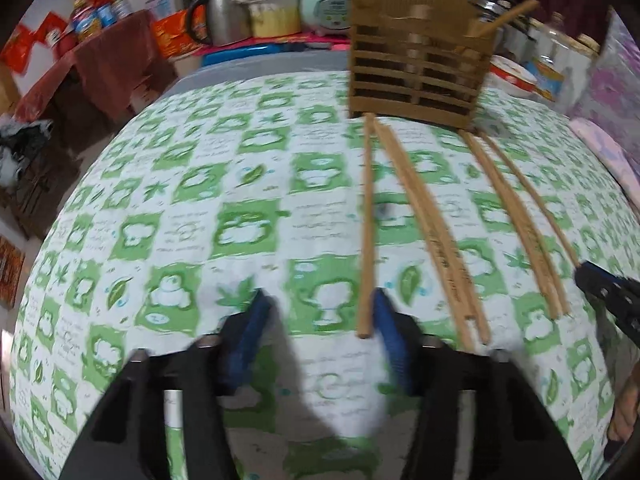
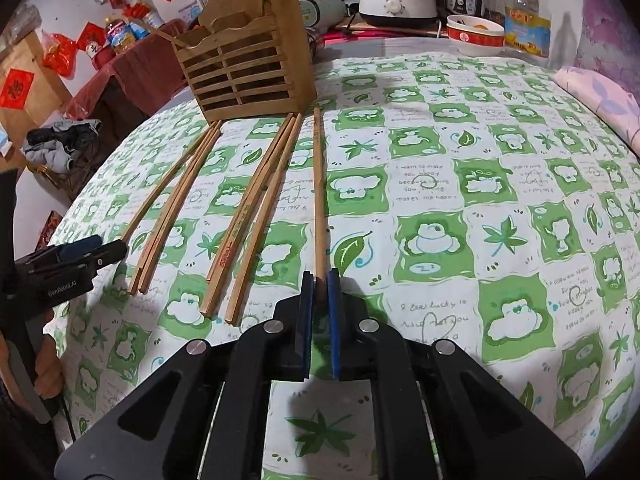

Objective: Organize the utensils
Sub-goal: 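Close the right tool on a chopstick while the left tool grasps another and lifts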

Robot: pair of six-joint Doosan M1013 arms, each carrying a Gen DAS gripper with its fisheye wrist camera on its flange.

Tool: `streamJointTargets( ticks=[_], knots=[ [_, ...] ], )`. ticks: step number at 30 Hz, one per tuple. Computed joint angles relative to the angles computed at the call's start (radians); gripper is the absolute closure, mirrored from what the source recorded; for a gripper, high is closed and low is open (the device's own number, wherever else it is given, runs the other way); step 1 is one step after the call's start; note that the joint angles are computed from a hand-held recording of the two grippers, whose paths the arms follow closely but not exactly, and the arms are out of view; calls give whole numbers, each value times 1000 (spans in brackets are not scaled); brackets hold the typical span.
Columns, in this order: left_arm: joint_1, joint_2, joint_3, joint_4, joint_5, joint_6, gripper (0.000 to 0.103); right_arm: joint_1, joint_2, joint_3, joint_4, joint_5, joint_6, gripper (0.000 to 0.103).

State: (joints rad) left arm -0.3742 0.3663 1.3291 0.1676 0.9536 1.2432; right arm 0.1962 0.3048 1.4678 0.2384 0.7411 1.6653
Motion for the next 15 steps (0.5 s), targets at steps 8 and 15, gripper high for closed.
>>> streamJointTargets(
  ticks=[8, 15],
  knots=[
    [17, -2, 1, -160, -22, 103, 94, -4, 1, 0, 19, 0, -8, 96],
    [18, -10, 6, -153, -31, 87, 97, -1, -5, 4, -13, -18, 5, 96]
  ],
)
